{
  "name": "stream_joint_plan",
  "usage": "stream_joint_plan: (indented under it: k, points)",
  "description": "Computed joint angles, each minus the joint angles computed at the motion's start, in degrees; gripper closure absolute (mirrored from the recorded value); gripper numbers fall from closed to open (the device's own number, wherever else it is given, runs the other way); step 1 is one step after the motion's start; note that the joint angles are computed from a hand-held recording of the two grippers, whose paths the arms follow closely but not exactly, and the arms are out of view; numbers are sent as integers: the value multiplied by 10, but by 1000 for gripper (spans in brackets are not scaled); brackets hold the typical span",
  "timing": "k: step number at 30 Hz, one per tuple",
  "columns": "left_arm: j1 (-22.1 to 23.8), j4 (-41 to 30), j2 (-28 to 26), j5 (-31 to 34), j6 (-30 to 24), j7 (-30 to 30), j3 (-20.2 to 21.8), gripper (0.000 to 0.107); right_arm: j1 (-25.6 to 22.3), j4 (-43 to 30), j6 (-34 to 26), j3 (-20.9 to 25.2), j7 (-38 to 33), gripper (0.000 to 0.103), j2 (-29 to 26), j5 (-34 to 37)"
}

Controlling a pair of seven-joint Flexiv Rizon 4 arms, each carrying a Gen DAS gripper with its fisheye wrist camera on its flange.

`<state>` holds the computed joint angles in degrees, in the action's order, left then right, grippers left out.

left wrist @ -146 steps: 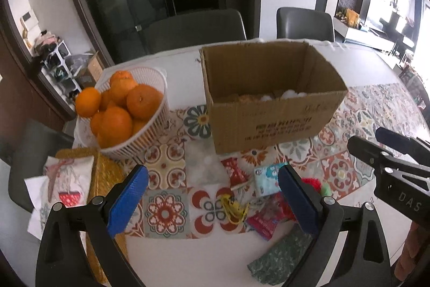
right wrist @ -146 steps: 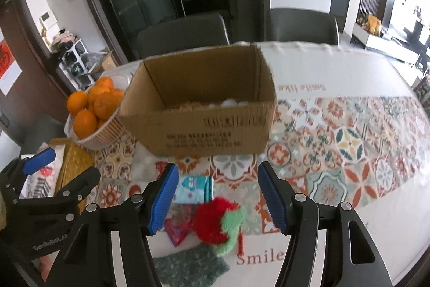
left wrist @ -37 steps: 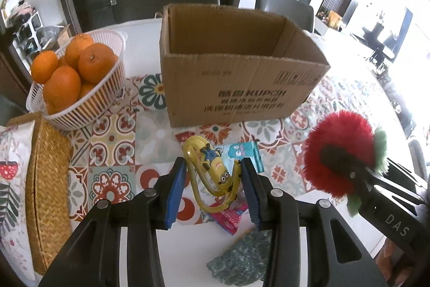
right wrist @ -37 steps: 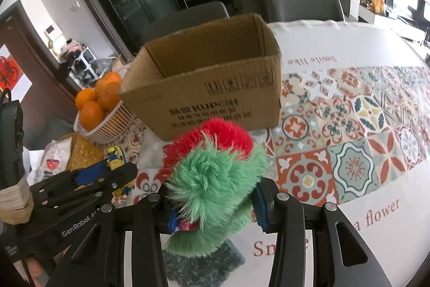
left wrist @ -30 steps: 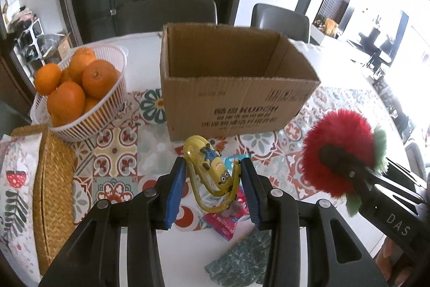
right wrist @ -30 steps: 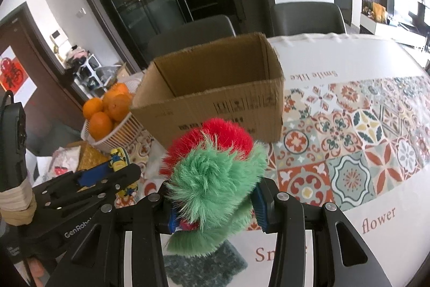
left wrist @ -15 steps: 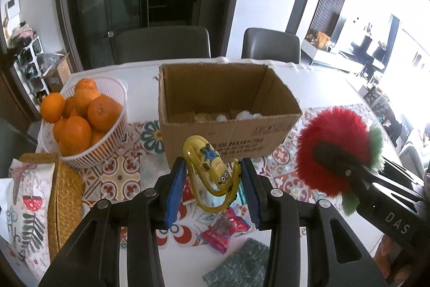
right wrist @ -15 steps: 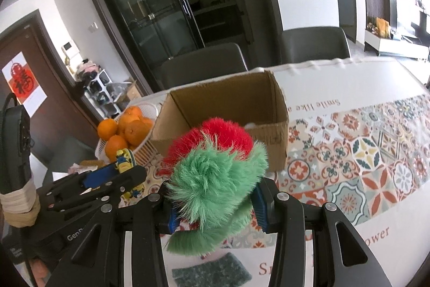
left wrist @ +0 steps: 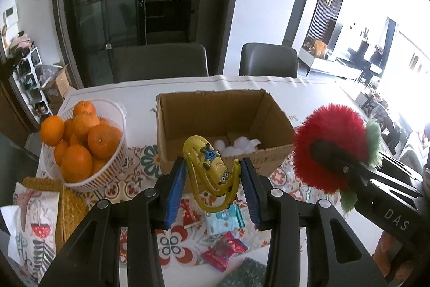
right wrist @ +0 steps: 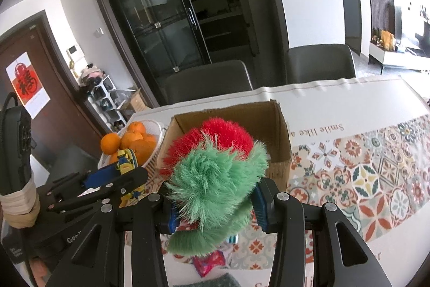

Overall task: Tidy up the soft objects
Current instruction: 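Carry the fuzzy plush and Minion keychain over the cardboard box with both tools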

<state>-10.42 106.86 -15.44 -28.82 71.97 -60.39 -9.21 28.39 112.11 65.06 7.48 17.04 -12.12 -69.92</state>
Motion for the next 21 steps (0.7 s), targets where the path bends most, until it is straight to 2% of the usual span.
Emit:
stream_joint_plan:
  k: [9,14,18,21]
  points:
    - [1,-54,-35,26,-17,-12,3,66,-7,-30,19,-14,-38,59,-21,16]
    - [0,-92,-59,56,-30,-28,12,66,-13,-51,49,-27,-67,59,-41,33]
    - [1,-124,-79,72,-53,-41,14,66,-15,-69,73,-35,-108,59,-63,77]
    - [0,-152,-99,87,-69,-55,20,66,-12,-86,67,-39,-157,59,-80,126]
